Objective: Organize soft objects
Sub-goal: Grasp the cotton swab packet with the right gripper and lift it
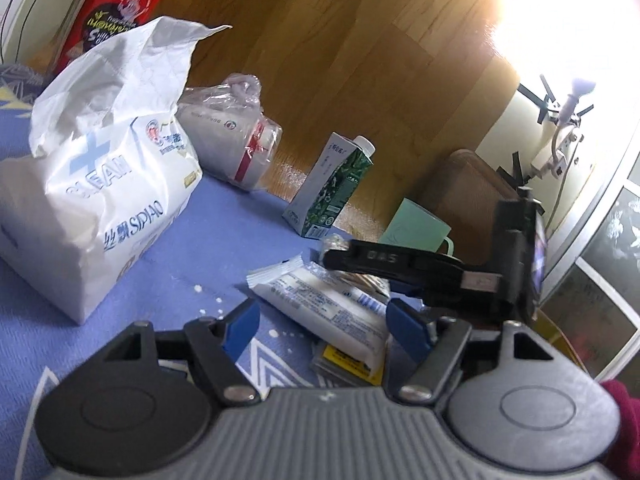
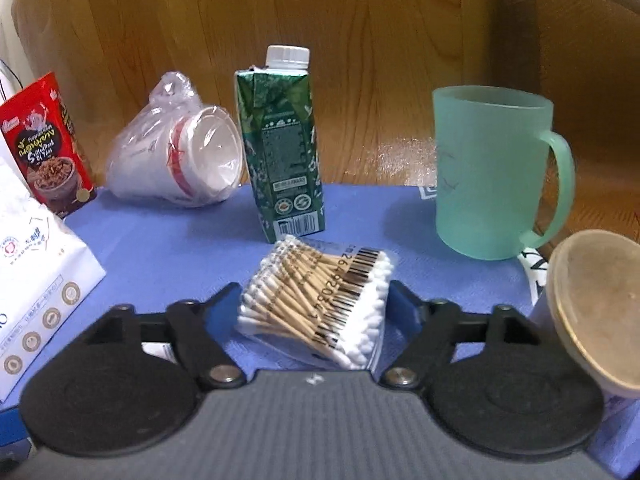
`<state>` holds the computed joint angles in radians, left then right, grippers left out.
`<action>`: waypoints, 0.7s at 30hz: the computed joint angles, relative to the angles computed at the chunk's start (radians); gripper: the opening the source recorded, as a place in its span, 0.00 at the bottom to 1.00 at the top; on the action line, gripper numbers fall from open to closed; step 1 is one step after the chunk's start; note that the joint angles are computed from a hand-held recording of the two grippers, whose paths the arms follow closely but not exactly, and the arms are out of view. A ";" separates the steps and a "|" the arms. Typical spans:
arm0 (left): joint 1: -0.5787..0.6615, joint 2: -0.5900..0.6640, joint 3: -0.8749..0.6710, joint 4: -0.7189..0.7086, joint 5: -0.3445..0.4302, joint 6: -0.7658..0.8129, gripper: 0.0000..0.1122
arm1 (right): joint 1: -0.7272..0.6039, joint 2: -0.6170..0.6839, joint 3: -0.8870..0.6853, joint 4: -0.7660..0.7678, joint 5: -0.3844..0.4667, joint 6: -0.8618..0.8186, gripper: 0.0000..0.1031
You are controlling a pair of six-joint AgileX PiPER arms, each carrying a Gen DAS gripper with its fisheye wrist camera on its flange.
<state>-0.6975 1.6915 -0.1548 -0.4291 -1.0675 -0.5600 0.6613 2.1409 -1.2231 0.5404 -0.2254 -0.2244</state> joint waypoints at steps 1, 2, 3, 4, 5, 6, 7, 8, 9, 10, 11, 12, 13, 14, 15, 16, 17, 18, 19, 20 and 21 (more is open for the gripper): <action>0.005 0.002 0.005 0.010 -0.010 -0.011 0.64 | 0.002 -0.004 0.010 -0.023 -0.020 0.026 0.71; 0.003 0.002 0.012 0.011 -0.021 -0.018 0.64 | 0.008 -0.036 0.060 -0.064 -0.061 0.068 0.71; 0.002 0.002 0.018 0.014 -0.033 -0.026 0.64 | 0.012 -0.067 0.108 -0.113 -0.114 0.109 0.71; 0.002 0.003 0.024 0.016 -0.046 -0.033 0.64 | 0.022 -0.107 0.176 -0.159 -0.186 0.140 0.71; -0.001 0.007 0.031 0.018 -0.064 -0.041 0.64 | 0.035 -0.150 0.252 -0.190 -0.256 0.150 0.71; 0.001 0.007 0.035 0.026 -0.072 -0.045 0.64 | 0.048 -0.199 0.336 -0.224 -0.319 0.154 0.71; 0.005 0.008 0.039 0.043 -0.077 -0.049 0.64 | 0.057 -0.247 0.418 -0.260 -0.368 0.161 0.71; 0.020 0.004 0.041 0.077 -0.075 -0.054 0.64 | 0.063 -0.292 0.498 -0.294 -0.405 0.171 0.71; 0.038 0.001 0.041 0.127 -0.068 -0.061 0.64 | 0.066 -0.337 0.573 -0.331 -0.424 0.184 0.71; 0.046 -0.001 0.037 0.162 -0.059 -0.063 0.64 | 0.064 -0.370 0.629 -0.371 -0.422 0.201 0.71; 0.055 -0.001 0.031 0.204 -0.048 -0.068 0.64 | 0.059 -0.399 0.687 -0.413 -0.420 0.227 0.71; 0.072 0.002 0.019 0.269 -0.032 -0.085 0.64 | 0.057 -0.409 0.717 -0.436 -0.412 0.248 0.72; 0.085 0.005 0.005 0.326 -0.014 -0.105 0.62 | 0.052 -0.416 0.747 -0.455 -0.407 0.269 0.72; 0.087 0.008 -0.012 0.370 0.011 -0.123 0.62 | 0.050 -0.416 0.772 -0.468 -0.407 0.288 0.72; 0.067 0.006 -0.027 0.374 0.036 -0.123 0.62 | 0.042 -0.411 0.791 -0.489 -0.410 0.310 0.72; 0.037 0.001 -0.040 0.350 0.064 -0.109 0.62 | 0.034 -0.401 0.804 -0.505 -0.421 0.332 0.74; 0.000 -0.007 -0.054 0.310 0.096 -0.084 0.62 | 0.028 -0.390 0.820 -0.511 -0.454 0.356 0.78; -0.031 -0.010 -0.064 0.274 0.118 -0.067 0.62 | 0.031 -0.381 0.825 -0.504 -0.469 0.375 0.80; -0.047 -0.015 -0.072 0.263 0.138 -0.069 0.62 | 0.028 -0.381 0.829 -0.502 -0.470 0.395 0.85; -0.054 -0.013 -0.078 0.270 0.147 -0.085 0.62 | 0.021 -0.379 0.836 -0.515 -0.483 0.419 0.86; -0.063 -0.010 -0.085 0.274 0.158 -0.099 0.62 | 0.012 -0.376 0.846 -0.532 -0.501 0.434 0.86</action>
